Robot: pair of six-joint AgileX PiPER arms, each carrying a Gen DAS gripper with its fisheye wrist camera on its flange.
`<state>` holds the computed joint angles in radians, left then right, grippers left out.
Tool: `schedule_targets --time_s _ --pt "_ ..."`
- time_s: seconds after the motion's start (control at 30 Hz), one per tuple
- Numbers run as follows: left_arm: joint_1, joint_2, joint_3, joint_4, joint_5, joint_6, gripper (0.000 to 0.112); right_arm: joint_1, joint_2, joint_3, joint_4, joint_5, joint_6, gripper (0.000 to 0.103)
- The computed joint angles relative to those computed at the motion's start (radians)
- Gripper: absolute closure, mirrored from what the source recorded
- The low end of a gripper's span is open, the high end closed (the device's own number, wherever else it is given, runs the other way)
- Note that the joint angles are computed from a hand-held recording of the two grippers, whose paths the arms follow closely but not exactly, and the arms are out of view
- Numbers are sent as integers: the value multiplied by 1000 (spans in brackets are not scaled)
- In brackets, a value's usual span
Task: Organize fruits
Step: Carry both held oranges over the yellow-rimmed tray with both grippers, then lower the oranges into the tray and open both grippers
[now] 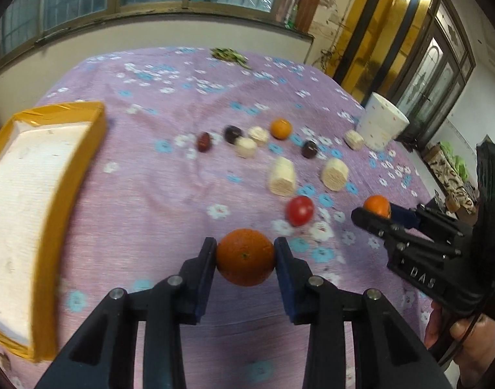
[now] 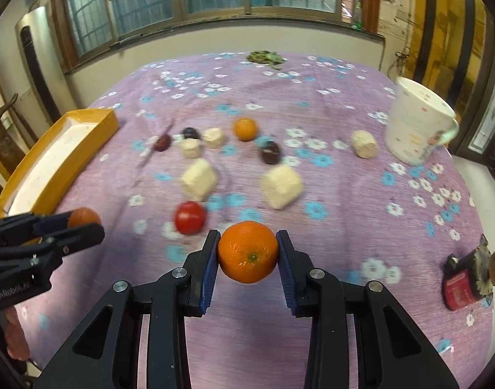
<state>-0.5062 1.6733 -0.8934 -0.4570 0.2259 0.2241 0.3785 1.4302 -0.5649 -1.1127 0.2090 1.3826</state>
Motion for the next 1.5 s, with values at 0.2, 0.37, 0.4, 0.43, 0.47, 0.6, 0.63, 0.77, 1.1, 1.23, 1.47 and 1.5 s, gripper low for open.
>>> schedule_targets --time_s 0.2,0.37,0.4,0.43,0.47,0.6,0.63,0.77,1.1,1.23,1.47,1.5 --pt "167 -72 59 -262 29 324 74 172 120 -161 100 47 -42 70" --pt "328 -112 93 -356 60 476 74 273 257 -351 289 61 -229 70" --pt "368 -116 95 -375 70 508 74 290 295 -407 369 63 -312 70" --pt "400 -120 100 -395 77 536 74 304 313 -439 417 67 -359 70" --pt "441 -119 99 -415 89 569 74 315 337 -477 471 72 -416 70" --pt "567 -103 90 -427 103 630 74 364 448 -654 653 113 -622 70" --pt "597 -95 85 -423 107 637 74 375 479 -700 694 125 -672 70" --pt "689 -55 57 -411 117 665 74 405 592 -866 813 184 -814 70" --pt "773 67 -14 -322 78 644 74 461 830 -1213 925 385 -966 70" --pt "779 92 -24 -302 73 643 74 467 861 -1251 918 415 -958 70" --pt "786 126 -39 -259 72 609 69 473 874 -1275 888 444 -929 69" --pt "785 126 -37 -248 64 597 68 474 874 -1275 886 446 -930 69"
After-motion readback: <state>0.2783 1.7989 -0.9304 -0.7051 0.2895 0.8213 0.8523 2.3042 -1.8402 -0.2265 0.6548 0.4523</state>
